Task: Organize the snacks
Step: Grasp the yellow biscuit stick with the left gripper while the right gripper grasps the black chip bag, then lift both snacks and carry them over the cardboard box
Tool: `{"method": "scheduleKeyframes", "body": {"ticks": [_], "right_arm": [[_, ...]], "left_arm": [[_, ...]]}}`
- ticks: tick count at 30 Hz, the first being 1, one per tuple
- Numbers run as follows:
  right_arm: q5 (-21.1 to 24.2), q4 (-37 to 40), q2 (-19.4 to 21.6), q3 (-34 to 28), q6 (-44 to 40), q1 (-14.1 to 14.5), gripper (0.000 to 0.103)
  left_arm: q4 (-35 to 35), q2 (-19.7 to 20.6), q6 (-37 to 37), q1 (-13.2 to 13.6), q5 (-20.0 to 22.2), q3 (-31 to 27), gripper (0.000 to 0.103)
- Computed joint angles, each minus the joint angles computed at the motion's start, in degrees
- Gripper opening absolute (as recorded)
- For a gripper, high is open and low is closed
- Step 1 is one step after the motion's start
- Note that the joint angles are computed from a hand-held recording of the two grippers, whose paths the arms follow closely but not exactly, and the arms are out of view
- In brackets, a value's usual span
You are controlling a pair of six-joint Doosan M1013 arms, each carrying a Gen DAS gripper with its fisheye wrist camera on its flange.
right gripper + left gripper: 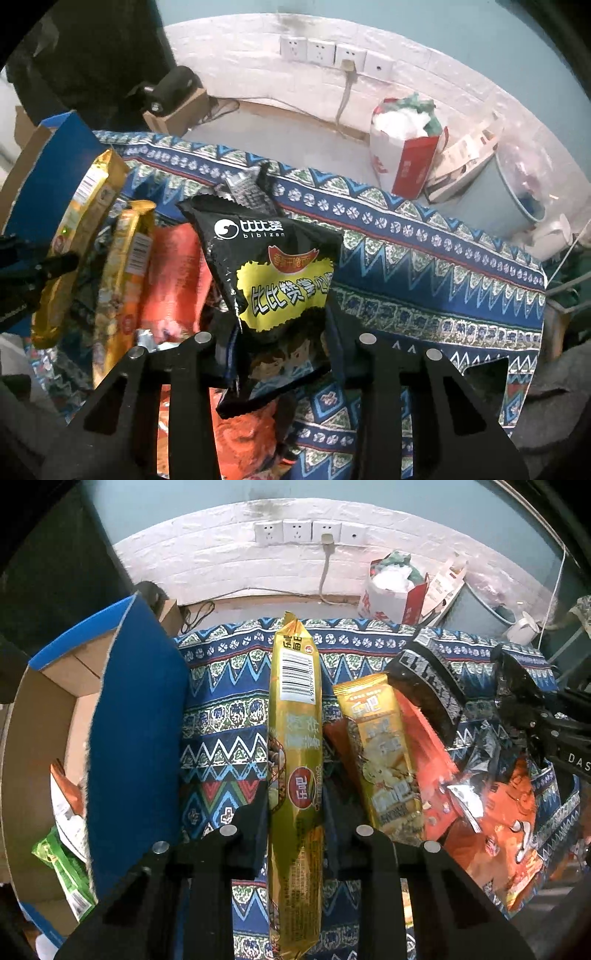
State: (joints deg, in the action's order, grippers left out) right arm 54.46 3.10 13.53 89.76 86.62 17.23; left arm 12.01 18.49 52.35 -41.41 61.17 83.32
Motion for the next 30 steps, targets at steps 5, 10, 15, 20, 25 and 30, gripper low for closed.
{"method": "scheduleKeyframes", "body": {"ticks": [5,10,15,20,25,30], "right_arm": [[-1.1,0.4,-1.4,0.4,-0.4,0.7,0.036],[-2.4,0.0,-2.8,0.6,-0.7,1.5,0.036],[-3.6,0.9,-4.0,0.5,-1.2,2.1,0.036],[-4.4,2.1,-4.9,0.1,-1.7,2.7,0.036],[-5.1,3.6,-5.4,-0.5,-2.6,3.3,0.036],[-5.5,4.5,-5.5,-1.5,-3.2,4.5,0.036]], "left_arm": [[2.4,-1.6,-1.0,-0.7,-0.9,0.5,0.026],[5.5,-3.3,-1.9,-1.7,-1.7,1.1,0.026],[7.6,-4.7,-3.0,-2.5,-1.8,1.3,0.026],[10.5,-6.4,-5.0,-3.1,-2.2,1.8,0.026],[11.8,-8.2,-6.7,-2.9,-3.4,2.4,0.026],[14.4,-9.9,-8.1,-3.2,-3.3,3.0,0.026]]}}
